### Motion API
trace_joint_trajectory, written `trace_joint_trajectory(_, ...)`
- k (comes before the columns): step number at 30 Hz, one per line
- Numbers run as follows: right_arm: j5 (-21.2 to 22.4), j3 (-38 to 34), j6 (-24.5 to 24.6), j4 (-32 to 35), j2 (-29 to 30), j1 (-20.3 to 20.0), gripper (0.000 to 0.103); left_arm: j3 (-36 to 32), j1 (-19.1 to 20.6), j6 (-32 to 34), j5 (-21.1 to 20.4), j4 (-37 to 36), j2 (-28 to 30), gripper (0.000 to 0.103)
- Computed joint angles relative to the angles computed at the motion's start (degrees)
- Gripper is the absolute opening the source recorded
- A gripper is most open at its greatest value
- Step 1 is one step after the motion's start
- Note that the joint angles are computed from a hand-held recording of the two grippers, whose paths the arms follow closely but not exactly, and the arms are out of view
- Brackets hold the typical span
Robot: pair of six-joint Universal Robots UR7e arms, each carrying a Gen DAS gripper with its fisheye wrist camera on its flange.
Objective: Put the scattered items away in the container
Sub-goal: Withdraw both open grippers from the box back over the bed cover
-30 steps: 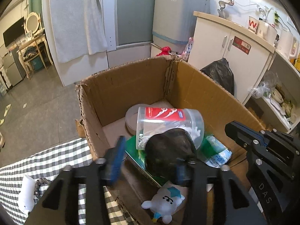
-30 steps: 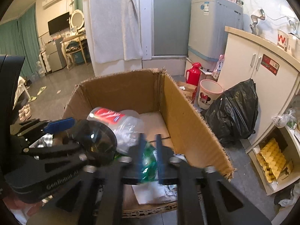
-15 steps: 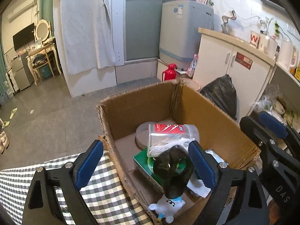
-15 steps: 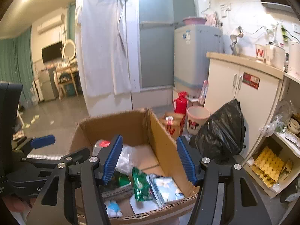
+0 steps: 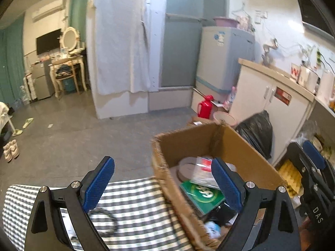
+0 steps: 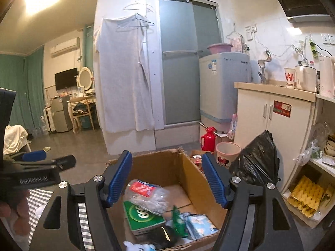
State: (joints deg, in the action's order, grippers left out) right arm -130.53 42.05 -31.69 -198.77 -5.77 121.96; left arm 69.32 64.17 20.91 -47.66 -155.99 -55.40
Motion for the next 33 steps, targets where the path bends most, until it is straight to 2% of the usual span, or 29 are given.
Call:
trace_joint_trajectory(3, -0.1, -3.2, -1.6, -1.2, 2.3, 0.5, 0.078, 0.7, 0.2, 1.6, 1.7, -2.7, -1.1, 0.096)
trace_joint_trajectory(6, 1.1, -4.4, -1.8, -0.3, 3.3, 0.8, 0.082, 1.5, 0.6, 3.0, 3.3, -4.9, -2.6, 0.096)
trace_joint_trajectory(8, 1.9, -5.4, -1.8, 0.8, 4.1, 1.1, 0.088, 2.1, 0.8, 4.1, 4.4, -6.7, -3.4, 0.096)
trace_joint_trajectory(13, 4.1, -5.8, -1.1, 2.7, 5.0, 1.7, 0.097, 3.5, 1.9, 4.2, 6.5, -8.6, -5.7, 0.097)
trace_joint_trajectory(18, 5.9, -6.2, -1.1, 4.2, 5.8, 2.0, 0.103, 4.3, 3.1, 5.1, 8.5, -9.6, -7.5, 0.099)
trace_joint_trajectory(24, 7.6, -10.4, -3.1, 15.5, 8.1, 2.3, 0.103, 4.6, 4.3, 6.1, 10.3, -11.4, -9.0, 0.103)
trace_joint_trajectory(29, 11.1, -12.5, -2.5, 25.0, 9.5, 2.4, 0.103, 5.2, 6.0, 4.9, 11.0, -10.7, -10.2, 0.103)
trace_joint_trajectory(33, 10.8, -20.5, -1.4, 36.2, 13.8, 2.2, 0.103, 5.8, 7.6, 4.1, 11.5, -9.3, -10.7, 0.103)
